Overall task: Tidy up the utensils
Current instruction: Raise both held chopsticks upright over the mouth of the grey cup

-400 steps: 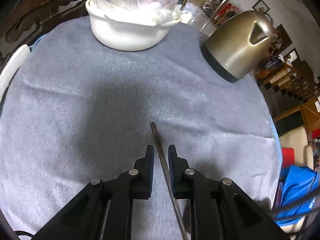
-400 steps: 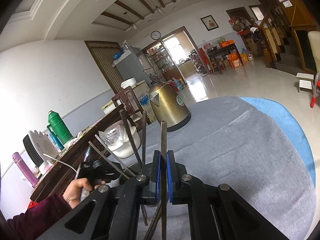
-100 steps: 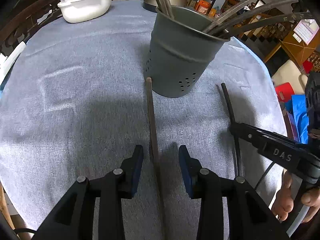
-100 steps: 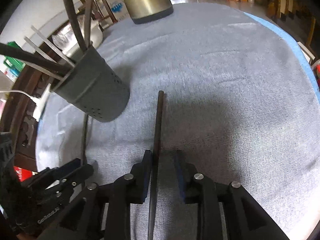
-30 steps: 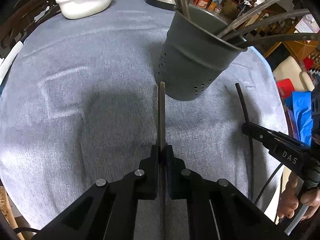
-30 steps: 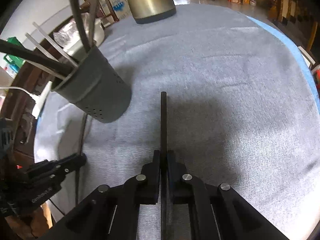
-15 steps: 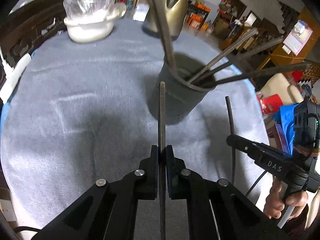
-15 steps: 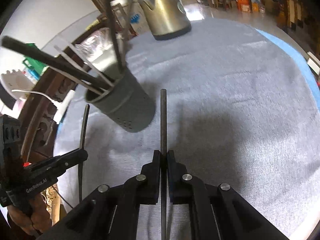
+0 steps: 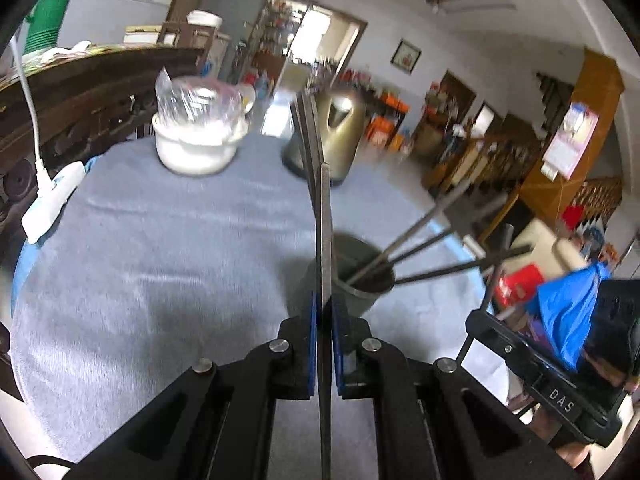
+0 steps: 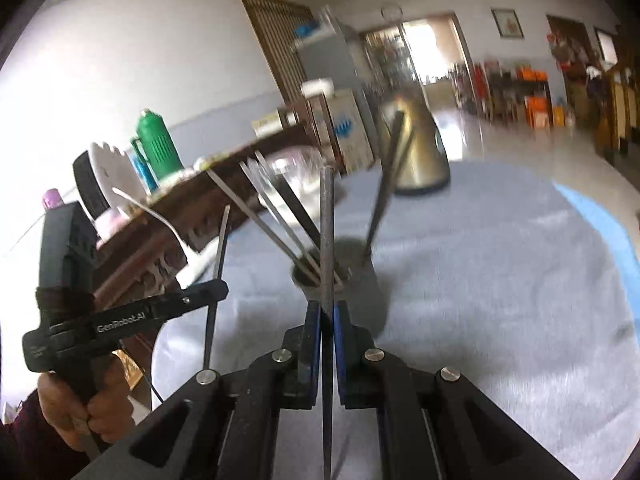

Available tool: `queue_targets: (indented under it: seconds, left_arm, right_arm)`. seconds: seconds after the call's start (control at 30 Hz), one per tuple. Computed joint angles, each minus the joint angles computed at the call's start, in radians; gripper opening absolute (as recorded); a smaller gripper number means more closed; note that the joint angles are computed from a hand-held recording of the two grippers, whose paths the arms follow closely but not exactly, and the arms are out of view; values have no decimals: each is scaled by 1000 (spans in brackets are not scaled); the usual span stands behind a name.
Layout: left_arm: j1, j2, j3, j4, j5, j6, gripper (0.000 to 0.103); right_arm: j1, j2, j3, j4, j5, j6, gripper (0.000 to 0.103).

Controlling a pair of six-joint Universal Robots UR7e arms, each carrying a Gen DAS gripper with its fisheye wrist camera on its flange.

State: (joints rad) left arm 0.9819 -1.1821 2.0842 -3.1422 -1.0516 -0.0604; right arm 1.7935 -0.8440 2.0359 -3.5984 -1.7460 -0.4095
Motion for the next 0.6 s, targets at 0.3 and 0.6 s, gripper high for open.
queue_targets:
  seconds: [0.3,0.6]
  left_arm:
    - [-18,26,-19,-157,-1,54,7]
    - [-43,88,-100,-319,-7,186,7]
  right_arm:
    - [15,26,1,-209,77,-3,7]
    - [54,48,-82,-256,86,-5,7]
